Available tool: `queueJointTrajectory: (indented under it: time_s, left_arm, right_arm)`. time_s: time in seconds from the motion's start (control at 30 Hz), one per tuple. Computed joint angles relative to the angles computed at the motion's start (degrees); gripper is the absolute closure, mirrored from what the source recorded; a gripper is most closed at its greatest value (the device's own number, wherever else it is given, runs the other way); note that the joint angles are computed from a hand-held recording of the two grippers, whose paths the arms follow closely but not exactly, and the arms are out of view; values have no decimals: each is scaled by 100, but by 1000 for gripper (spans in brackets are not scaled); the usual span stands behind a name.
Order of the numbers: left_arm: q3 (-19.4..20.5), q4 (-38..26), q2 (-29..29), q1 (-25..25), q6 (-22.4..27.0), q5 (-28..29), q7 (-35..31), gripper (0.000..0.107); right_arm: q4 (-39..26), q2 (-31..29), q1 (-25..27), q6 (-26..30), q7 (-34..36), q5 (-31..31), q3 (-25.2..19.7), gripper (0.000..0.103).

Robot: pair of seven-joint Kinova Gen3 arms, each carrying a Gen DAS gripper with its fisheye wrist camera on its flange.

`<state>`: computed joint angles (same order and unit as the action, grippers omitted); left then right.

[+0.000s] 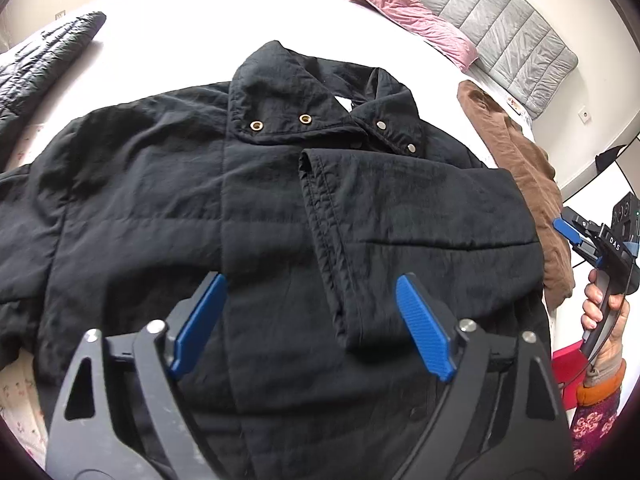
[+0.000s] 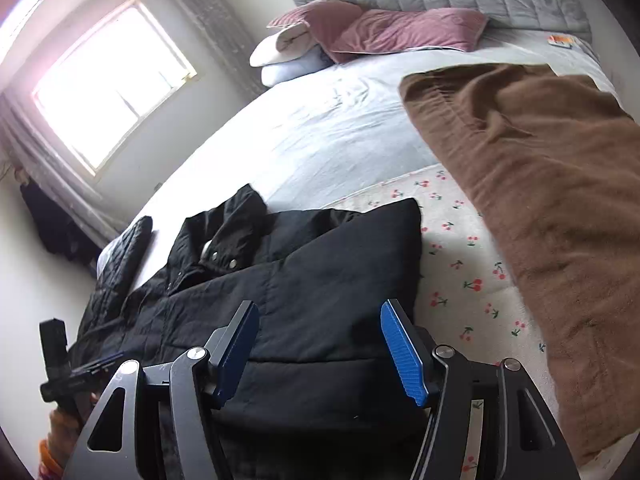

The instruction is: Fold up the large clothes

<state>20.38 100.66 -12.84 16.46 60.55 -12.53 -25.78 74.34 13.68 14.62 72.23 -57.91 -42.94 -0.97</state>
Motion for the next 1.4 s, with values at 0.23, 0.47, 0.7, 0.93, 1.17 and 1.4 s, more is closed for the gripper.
queueJointTrajectory:
  time_s: [0.23, 0.47, 0.7, 0.93, 1.17, 1.4]
  left_arm:
    - [-1417, 451, 601, 1176, -1413, -405, 940, 78]
    - [-555, 559, 437, 1012, -1332, -1757, 2211, 99]
    - [889, -152, 1151, 434, 299, -2754, 1969, 58]
    - [-222, -593, 1274, 2032, -103, -2539, 1038, 40]
    - [-954, -22, 1514, 3045, -593, -2582, 1316, 39]
    - [-1063, -503, 1207, 3167, 189, -1990, 1413, 27]
  right_arm:
    - [-675, 1278, -93, 151, -1024, -558, 347, 45]
    - [-181, 948, 280, -1019, 41, -908, -420, 95]
    - [436, 206, -1098, -2195, -511, 651, 651, 76]
    - [1406, -972, -176, -2049, 866, 927, -904, 58]
    - [2563, -1140, -618, -2969, 939, 1861, -770, 54]
    - [2260, -1688, -919, -2254, 272, 1829, -350, 39]
